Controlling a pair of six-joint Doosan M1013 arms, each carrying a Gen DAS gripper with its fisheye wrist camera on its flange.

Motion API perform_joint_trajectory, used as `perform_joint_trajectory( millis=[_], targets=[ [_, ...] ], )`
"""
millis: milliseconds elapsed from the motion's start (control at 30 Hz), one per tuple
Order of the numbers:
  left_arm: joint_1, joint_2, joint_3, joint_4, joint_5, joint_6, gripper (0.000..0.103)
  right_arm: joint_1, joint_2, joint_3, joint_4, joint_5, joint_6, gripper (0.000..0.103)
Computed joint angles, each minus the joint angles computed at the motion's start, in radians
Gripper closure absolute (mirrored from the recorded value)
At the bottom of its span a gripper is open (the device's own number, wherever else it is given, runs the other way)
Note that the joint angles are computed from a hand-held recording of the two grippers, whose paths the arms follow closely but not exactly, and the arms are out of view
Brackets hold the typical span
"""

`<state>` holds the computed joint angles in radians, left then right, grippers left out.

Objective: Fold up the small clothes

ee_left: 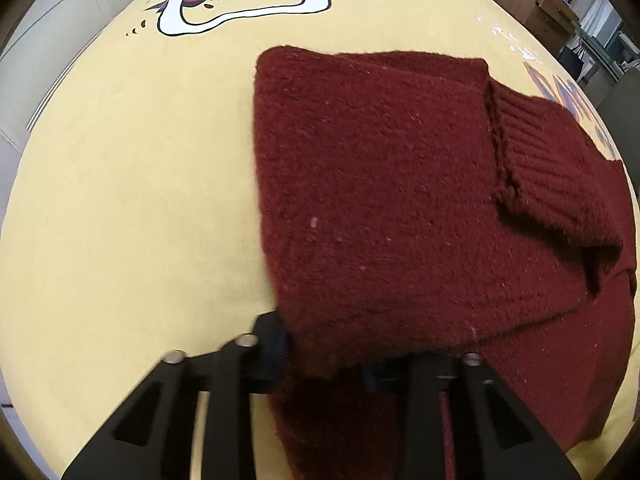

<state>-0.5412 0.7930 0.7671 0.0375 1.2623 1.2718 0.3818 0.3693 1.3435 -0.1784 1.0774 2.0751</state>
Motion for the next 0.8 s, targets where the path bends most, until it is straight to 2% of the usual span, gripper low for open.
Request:
perform_joint_trajectory(
  millis=[33, 267, 500, 533, 800],
  targets=[
    [0.003, -0.002, 0.004, -0.004, -0.005, 0.001, 0.086, 0.004, 0.008, -0.012, 0.003, 0.002, -0.007, 0.0],
    [0.028, -0.036, 0.064, -0.046, -0.051, 0.043, 0.087, 0.034, 0.077, -0.123, 0.03, 0.013, -0.079, 0.0],
    [0.033, -0.048, 0.078, -0.059, -0.051, 0.055, 0.086, 0.061, 0.164, -0.252, 0.059, 0.032, -0.159, 0.0],
    [0.034, -0.035, 0.056, -0.059, -0.042, 0.057, 0.086, 0.065, 0.181, -0.273, 0.061, 0.04, -0.171, 0.0],
    [0.027, -0.028, 0.055, -0.057, -0.044, 0.064, 0.086, 0.083, 0.268, -0.369, 0.073, 0.098, -0.242, 0.0]
  ],
)
